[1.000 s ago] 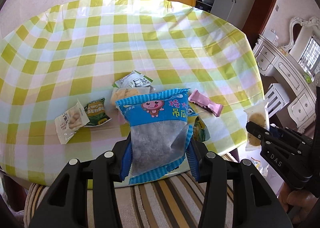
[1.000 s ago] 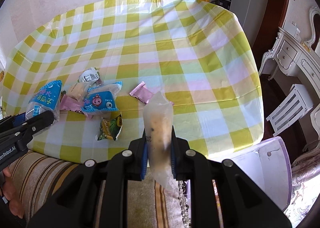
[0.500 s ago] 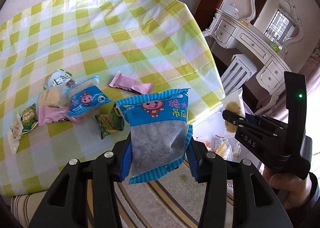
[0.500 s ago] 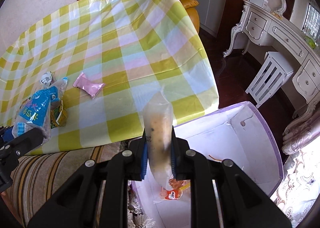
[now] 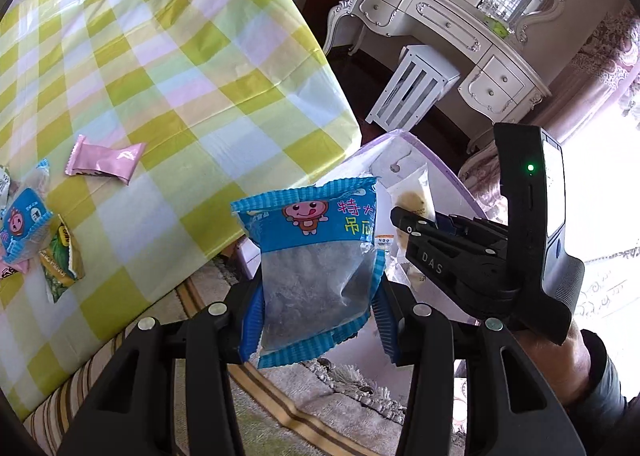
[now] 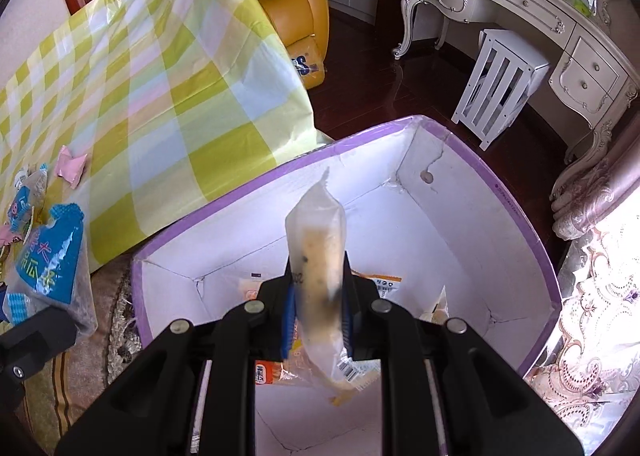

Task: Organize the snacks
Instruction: 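Carry both bags over the white box and open both tools to drop them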

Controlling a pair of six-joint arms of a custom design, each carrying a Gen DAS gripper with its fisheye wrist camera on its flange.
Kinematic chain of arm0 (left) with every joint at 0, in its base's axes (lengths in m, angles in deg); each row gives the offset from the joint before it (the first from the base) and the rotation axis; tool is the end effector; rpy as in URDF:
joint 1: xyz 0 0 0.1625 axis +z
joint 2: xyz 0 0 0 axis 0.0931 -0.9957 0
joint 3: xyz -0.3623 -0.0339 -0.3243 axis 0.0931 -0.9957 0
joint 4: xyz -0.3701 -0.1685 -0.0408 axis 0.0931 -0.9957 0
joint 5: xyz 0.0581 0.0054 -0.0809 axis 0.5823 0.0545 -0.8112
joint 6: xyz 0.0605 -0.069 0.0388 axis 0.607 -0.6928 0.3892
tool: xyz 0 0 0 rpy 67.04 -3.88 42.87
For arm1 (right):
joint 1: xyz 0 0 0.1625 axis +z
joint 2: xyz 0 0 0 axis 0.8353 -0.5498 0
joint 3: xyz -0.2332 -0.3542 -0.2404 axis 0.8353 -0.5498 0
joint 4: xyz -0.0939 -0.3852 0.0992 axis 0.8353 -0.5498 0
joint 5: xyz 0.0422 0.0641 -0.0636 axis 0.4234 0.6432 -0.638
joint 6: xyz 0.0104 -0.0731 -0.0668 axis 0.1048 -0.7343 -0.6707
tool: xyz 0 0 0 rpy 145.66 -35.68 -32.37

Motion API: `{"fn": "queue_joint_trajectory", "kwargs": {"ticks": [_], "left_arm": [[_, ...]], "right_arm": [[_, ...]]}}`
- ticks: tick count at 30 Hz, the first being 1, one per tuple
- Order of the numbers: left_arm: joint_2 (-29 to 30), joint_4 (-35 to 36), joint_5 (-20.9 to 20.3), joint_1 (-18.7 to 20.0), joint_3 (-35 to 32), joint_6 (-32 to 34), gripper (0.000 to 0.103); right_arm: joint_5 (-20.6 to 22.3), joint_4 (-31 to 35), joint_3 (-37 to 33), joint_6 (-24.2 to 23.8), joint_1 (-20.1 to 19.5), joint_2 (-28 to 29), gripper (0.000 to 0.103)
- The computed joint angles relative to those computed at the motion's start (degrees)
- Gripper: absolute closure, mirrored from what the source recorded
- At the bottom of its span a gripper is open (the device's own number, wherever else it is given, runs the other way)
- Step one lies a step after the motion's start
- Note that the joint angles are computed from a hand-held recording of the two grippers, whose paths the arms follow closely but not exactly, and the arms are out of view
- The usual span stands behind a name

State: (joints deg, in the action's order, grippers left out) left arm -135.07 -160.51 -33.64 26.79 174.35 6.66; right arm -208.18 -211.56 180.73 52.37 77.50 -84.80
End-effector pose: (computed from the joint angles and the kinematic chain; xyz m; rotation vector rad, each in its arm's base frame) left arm -0.1992 -0.3123 0.2702 1.0125 2.7048 -0.1354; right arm 0.3182 -0.2571 0.0912 -0.2966 -2.1568 0.7719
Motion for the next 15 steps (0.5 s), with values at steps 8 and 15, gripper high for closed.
{"fn": "queue_joint_trajectory", "kwargs": {"ticks": [8, 15], "left_arm": [[5.85, -1.56, -3.79, 1.01, -0.31, 1.42, 0.057], [8.52, -1.14, -5.58, 2.19, -0.92, 2.54, 0.055]], "right_arm": [[0.29, 1.43, 1.71, 3.68, -2.55, -1.02, 0.084], [0.5, 4.23, 1.7, 6.75, -3.31, -1.45, 0.079]]}}
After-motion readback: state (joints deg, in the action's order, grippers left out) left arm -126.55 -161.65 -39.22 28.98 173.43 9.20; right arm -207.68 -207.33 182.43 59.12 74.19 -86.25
